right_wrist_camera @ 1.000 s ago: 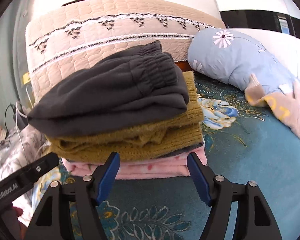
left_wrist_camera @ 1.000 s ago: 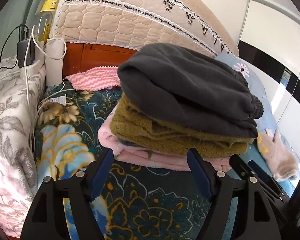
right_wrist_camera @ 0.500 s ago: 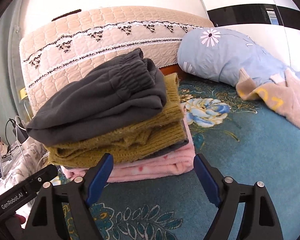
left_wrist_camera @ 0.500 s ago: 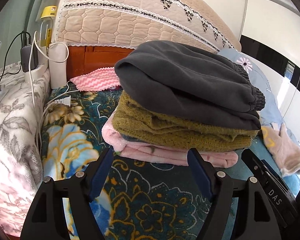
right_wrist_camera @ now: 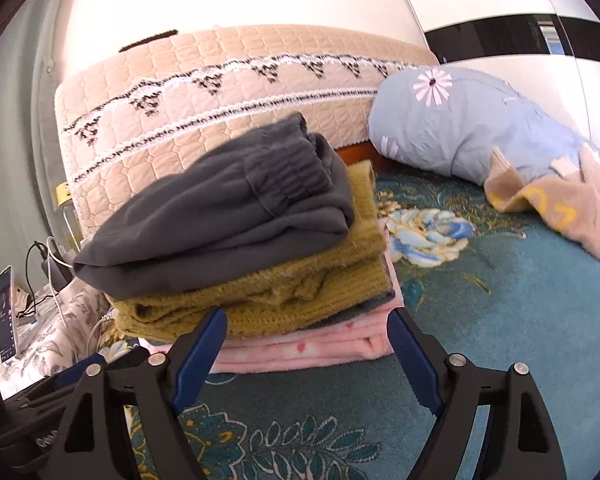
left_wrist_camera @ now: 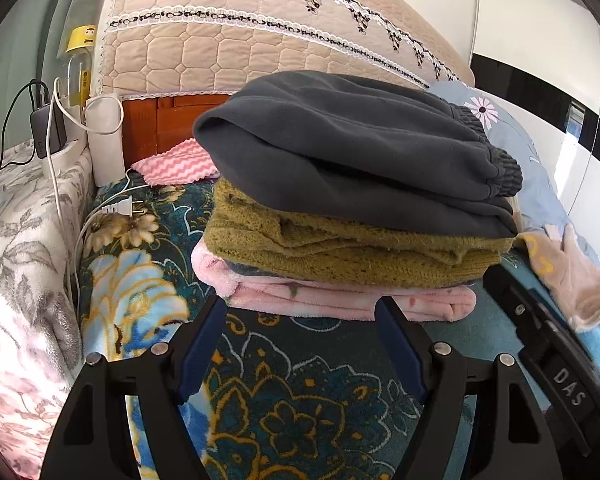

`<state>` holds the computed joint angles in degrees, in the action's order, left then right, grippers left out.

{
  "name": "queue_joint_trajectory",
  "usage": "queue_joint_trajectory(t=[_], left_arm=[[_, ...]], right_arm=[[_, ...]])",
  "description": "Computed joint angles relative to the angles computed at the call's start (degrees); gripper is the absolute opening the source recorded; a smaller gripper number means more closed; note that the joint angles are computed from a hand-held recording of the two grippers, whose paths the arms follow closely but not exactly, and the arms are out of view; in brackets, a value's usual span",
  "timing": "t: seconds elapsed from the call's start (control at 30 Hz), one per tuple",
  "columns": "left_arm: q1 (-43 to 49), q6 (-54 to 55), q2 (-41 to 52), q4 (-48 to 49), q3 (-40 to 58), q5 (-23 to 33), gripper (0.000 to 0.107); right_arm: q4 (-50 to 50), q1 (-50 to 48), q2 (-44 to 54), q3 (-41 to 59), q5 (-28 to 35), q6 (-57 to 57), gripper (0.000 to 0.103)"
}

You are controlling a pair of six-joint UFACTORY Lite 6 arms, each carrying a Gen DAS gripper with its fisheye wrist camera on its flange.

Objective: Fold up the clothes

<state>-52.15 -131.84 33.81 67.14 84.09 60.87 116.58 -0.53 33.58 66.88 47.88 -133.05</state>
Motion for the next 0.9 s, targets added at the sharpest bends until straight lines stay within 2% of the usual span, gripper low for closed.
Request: queue_joint_trajectory(t=[0.1,0.2,0.57,0.77,0.83,0.9], left_arm=[[-0.2,-0.04,0.22,-0.06,0.31,0.66,0.078],[-0.19,0.09,0.55,-0.28,0.88,1.57,0.086],[-0.59,5.33,4.63,-2.85,7.09,7.87,0.095],[-1.33,9.17,7.91,-2.51,11.42,9.93,0.097],[-1.4,9.19,8.07,-2.26,11.56,9.92,0.097],[-1.21,8.51,7.85,-1.96,11.01,9.51,0.097]], right_arm=[[1.05,-0.01,-0.98,-1.29,1.17,-1.34,0.085],[1.19,0.06,-1.24,-1.53,1.43,-1.51,0.085],[2.78,0.24,-1.9,-1.93,0.83,-3.3,0.088],[2.67,0.44,-2.27,-2.54,0.94,-3.92,0.096],[2.58,0.44,-2.24,-2.51,0.81,-3.94,0.102],[2.67,0.5,-2.38,-2.61,0.61,-4.08,0.103]])
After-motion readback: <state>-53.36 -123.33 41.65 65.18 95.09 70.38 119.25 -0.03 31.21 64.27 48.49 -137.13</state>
